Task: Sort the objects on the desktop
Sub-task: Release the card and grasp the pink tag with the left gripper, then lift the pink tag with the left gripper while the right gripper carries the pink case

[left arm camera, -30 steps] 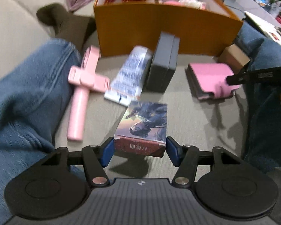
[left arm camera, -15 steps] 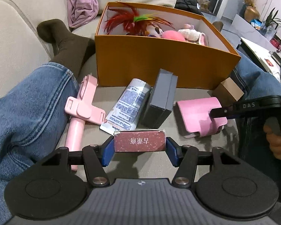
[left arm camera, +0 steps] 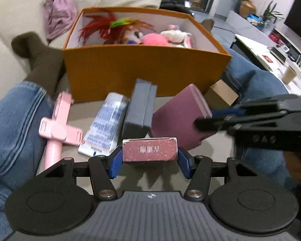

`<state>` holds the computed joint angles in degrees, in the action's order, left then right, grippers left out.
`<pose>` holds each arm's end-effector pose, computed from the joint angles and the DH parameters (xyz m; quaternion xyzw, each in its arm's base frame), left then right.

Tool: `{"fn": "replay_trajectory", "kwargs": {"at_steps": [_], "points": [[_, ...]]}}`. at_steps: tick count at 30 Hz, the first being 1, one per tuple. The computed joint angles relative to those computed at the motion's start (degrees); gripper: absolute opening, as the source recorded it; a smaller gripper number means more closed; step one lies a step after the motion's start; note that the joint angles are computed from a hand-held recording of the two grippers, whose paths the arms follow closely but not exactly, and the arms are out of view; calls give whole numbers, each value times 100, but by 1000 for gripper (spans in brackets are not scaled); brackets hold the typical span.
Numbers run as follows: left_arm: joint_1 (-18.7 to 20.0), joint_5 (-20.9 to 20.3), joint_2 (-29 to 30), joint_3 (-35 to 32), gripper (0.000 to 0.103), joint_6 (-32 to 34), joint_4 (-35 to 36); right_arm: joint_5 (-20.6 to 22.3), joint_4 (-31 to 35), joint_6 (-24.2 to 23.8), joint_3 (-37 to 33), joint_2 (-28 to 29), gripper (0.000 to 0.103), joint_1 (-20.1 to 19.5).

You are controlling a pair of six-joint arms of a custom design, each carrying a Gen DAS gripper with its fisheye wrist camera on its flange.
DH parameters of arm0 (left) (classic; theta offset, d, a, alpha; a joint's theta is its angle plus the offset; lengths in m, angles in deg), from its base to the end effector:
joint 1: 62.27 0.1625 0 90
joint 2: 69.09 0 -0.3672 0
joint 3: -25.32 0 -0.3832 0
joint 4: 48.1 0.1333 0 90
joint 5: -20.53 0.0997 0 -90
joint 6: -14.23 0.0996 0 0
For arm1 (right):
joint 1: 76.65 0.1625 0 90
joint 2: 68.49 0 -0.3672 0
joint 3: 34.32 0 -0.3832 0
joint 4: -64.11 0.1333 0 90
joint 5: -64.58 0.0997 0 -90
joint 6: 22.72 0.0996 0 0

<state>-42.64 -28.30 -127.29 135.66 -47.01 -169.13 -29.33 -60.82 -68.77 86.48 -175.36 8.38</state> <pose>-0.3991 -0.3535 0.0662 0.1374 0.9123 -0.2450 0.2981 0.0919 -0.4035 0.3646 0.3390 -0.9224 0.1499 0.1087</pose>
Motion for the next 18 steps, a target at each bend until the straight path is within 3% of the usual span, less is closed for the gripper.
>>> {"fn": "replay_trajectory", "kwargs": {"at_steps": [2,6,10,18], "points": [[30,11,84,-15,66,147,-110,105,335,160,-102,83,25,-57],[10,51,153,-23,66,177,-118,110,152,56,31,11,20,-77],[62,-124,109,-89,72,-341,109,101,320,-111,31,-37,19,-63],[118,-492,103,-261,73,-1009,482,44,475,-339,56,-171,18,-66]]}}
